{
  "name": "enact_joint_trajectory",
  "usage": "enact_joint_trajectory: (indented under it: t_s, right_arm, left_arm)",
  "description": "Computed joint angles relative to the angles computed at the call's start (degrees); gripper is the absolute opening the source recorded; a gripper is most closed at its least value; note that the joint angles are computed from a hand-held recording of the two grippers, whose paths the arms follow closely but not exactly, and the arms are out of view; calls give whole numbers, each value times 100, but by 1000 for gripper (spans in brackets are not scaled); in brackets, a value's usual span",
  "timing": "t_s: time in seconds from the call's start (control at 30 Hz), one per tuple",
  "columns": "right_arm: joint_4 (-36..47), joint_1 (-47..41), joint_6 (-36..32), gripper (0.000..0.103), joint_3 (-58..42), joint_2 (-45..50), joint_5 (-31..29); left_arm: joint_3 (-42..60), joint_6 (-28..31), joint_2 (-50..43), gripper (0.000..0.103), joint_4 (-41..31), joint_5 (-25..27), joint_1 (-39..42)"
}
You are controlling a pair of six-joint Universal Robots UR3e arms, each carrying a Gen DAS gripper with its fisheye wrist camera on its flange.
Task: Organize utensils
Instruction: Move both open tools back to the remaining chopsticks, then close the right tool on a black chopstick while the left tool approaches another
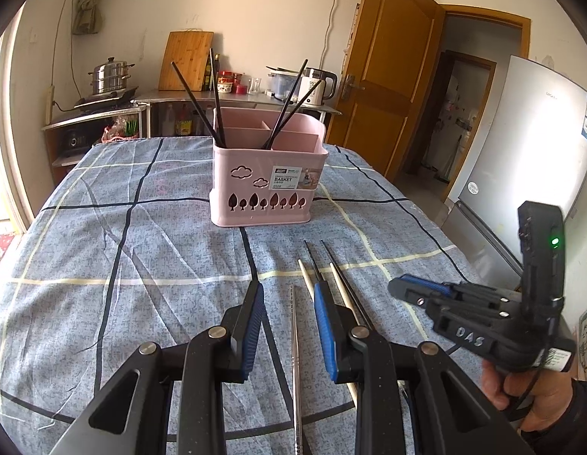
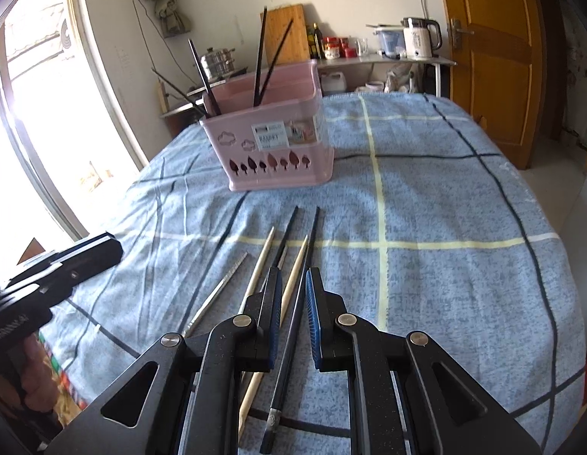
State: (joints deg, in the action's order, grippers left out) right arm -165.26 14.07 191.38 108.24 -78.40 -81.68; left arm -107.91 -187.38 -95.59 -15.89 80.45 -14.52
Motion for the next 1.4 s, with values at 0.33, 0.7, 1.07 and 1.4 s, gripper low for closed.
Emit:
enact_joint_trajectory:
  t_s: [0.33,0.7,1.07,1.4]
  right_arm:
    - [634,135,-61,13,-738,887,-165]
    - [628,-244,-167,9,-412,630,-8]
    - [770,-743,-258,9,-171,358,251]
    - [1022,-924,-366,9,-1011,938,356]
  left_arm:
    - [265,32,-327,27,-172,-152,149]
    - [2130,52,-1830,27,-1097,-492,-59]
    - [5757,-126,-4247,27,-2972,-490,-403]
    - [7283,-317,-5149,26,-3774,-68,-606]
